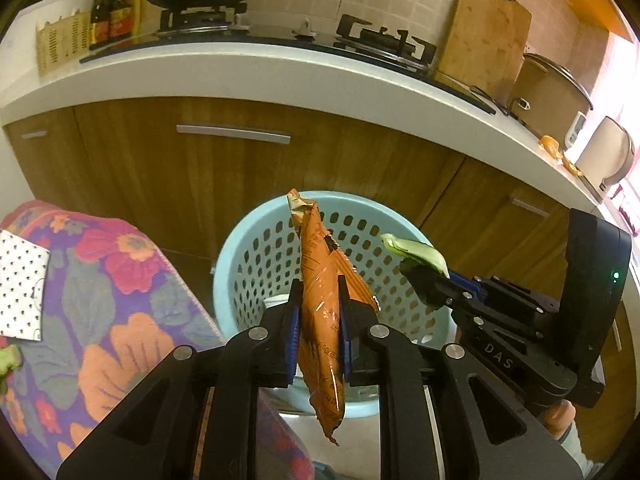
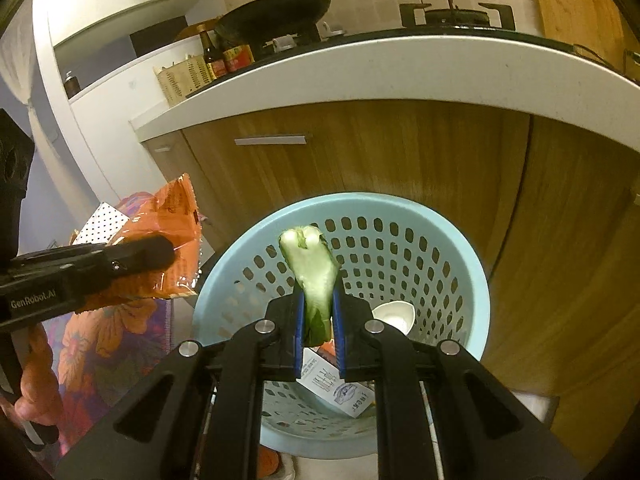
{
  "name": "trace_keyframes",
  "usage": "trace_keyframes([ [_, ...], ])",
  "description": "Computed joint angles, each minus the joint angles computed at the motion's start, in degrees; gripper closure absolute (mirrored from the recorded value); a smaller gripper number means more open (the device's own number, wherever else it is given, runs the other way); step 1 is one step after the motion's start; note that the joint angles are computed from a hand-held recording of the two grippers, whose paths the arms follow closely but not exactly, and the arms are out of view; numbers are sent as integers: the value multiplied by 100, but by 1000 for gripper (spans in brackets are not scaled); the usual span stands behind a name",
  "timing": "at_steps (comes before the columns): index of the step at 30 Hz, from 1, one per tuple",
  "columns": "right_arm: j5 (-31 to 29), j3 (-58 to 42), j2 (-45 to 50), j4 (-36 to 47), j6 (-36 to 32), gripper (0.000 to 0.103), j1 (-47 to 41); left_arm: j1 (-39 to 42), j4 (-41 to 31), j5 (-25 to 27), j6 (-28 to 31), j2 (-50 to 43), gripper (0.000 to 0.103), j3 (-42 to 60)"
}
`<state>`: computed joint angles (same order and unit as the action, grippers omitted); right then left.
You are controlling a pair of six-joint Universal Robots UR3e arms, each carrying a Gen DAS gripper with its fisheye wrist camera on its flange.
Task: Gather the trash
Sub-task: 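Carry the leaf and snack bag over the blue basket and open both tools, then move both tools back to the table toward the greens and dotted paper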
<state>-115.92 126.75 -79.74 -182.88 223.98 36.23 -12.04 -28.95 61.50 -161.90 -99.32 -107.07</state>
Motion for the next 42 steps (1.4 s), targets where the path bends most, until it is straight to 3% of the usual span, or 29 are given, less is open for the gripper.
trace_keyframes([
  [4,-20,31,-56,105,126,92,-9,-92,163,74,-85,-78,75,50],
  [6,77,72,-97,145,171,89,-79,-143,380,155,-158,-77,59,-3],
  [10,222,217,-168,36,264,56,-204,-165,474,180,-123,-24,56,-76],
  [14,-105,126,-203,97,272,56,-1,-57,499,71,-102,85,55,-207],
  [18,-272,15,-271,248,247,56,126,117,574,-106,-91,319,47,-444],
  [26,-452,-419,-165,494,136,56,386,583,417,-291,98,1056,46,-875],
  [37,-499,-1981,518,1085,-457,56,846,1931,-346,-1051,526,2479,42,-1462],
  [42,-399,-3183,1145,1465,-975,56,994,3100,-1185,-1614,1056,3325,42,-1753],
])
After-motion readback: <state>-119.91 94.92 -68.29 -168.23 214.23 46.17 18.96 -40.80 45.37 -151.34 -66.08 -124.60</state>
